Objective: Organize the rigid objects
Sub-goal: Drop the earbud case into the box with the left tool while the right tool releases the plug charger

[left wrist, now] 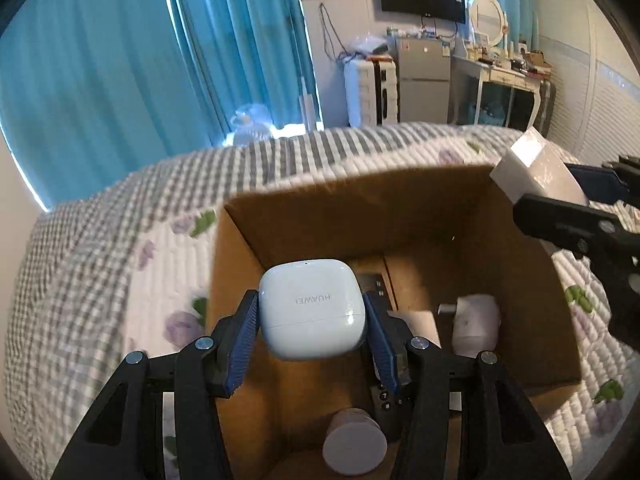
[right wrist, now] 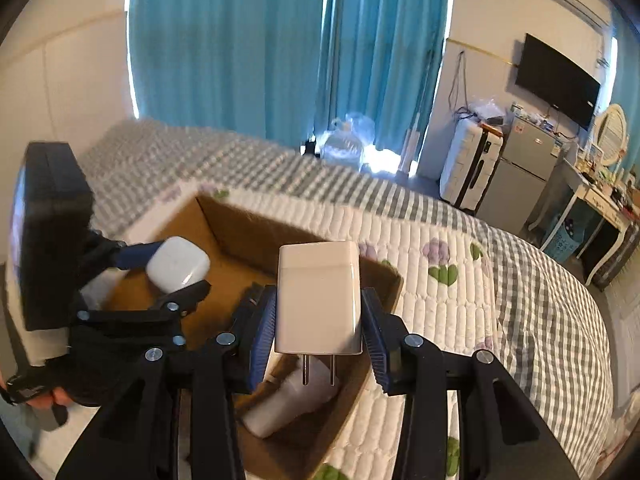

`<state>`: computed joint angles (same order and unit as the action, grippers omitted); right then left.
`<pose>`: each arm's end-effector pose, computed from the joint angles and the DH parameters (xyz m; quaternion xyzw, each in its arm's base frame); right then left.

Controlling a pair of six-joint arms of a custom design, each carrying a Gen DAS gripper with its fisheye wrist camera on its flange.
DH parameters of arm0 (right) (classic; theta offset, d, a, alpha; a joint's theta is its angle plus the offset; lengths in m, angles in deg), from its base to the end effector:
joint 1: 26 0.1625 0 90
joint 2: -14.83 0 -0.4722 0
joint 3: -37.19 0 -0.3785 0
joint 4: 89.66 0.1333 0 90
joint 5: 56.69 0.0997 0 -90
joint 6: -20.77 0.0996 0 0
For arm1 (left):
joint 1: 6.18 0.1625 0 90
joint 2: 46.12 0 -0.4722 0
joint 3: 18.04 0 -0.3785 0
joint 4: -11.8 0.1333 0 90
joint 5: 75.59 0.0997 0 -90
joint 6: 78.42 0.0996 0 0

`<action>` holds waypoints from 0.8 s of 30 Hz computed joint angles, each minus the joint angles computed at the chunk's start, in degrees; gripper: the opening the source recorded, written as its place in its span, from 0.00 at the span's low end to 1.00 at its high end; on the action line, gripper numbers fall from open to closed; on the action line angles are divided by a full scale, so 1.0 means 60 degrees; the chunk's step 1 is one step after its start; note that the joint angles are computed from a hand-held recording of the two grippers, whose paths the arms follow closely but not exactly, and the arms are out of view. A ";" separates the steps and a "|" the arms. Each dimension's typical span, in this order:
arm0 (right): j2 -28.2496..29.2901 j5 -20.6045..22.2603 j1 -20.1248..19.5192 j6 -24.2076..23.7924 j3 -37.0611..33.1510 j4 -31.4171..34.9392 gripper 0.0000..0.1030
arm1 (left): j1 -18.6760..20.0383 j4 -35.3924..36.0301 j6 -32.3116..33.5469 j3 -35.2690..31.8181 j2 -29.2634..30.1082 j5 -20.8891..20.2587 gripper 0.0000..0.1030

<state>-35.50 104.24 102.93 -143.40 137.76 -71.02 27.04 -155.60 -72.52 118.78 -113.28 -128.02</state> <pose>0.3209 -0.3350 0.1687 0.0561 -0.8058 0.3949 0.4378 -0.2486 -0.3948 0.1780 0.4727 0.8181 -0.1957 0.2627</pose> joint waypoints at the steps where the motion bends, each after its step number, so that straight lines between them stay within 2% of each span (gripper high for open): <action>1: 0.0001 -0.0032 -0.0106 -0.0015 0.0029 0.0032 0.39 | 0.0054 -0.0003 -0.0021 0.0024 0.0047 -0.0018 0.51; 5: -0.0076 -0.0100 -0.0273 0.0087 0.0151 0.0069 0.40 | 0.0070 0.0305 -0.0020 0.0035 -0.0237 -0.0252 0.56; 8: -0.0105 -0.0182 -0.0214 0.0326 0.0187 0.0196 0.40 | -0.0138 0.0250 0.0142 0.0086 -0.0679 -0.0114 0.66; 12: 0.0006 -0.0284 -0.0323 0.0449 0.0118 0.0121 0.40 | -0.0353 0.0510 0.0101 0.0155 -0.1357 0.0111 0.66; 14: -0.0046 -0.0460 -0.0524 0.0360 0.0245 -0.0286 0.40 | -0.0354 0.0510 0.0052 0.0205 -0.1547 0.0125 0.66; 17: -0.0242 -0.0746 -0.0871 -0.0262 0.0631 -0.1527 0.40 | -0.0359 0.0647 -0.0180 0.0311 -0.1845 0.0232 0.66; 18: -0.0294 -0.0798 -0.0969 -0.0282 0.0743 -0.1809 0.43 | -0.0411 0.0649 -0.0297 0.0429 -0.1965 0.0290 0.66; 19: -0.0330 -0.0827 -0.1016 -0.0297 0.0809 -0.1938 0.52 | -0.0432 0.0665 -0.0379 0.0526 -0.2084 0.0355 0.66; 20: -0.0438 -0.0983 -0.1031 -0.0449 0.0908 -0.2131 0.54 | -0.0469 0.0750 -0.0453 0.0599 -0.2202 0.0465 0.67; 21: -0.0479 -0.1018 -0.0955 -0.0558 0.0931 -0.2179 0.61 | -0.0527 0.0893 -0.0568 0.0685 -0.2358 0.0644 0.74; 22: -0.0403 -0.0782 -0.0833 -0.0546 0.0858 -0.2054 0.67 | -0.0564 0.1081 -0.0673 0.0738 -0.2512 0.0843 0.79; 24: -0.0130 0.0002 -0.0406 -0.0360 0.0596 -0.1535 0.69 | -0.0733 0.1433 -0.0802 0.0881 -0.2959 0.1210 0.83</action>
<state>-36.28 104.25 100.49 -145.57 141.34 -80.23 22.64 -147.00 -77.33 124.07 -131.03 -120.76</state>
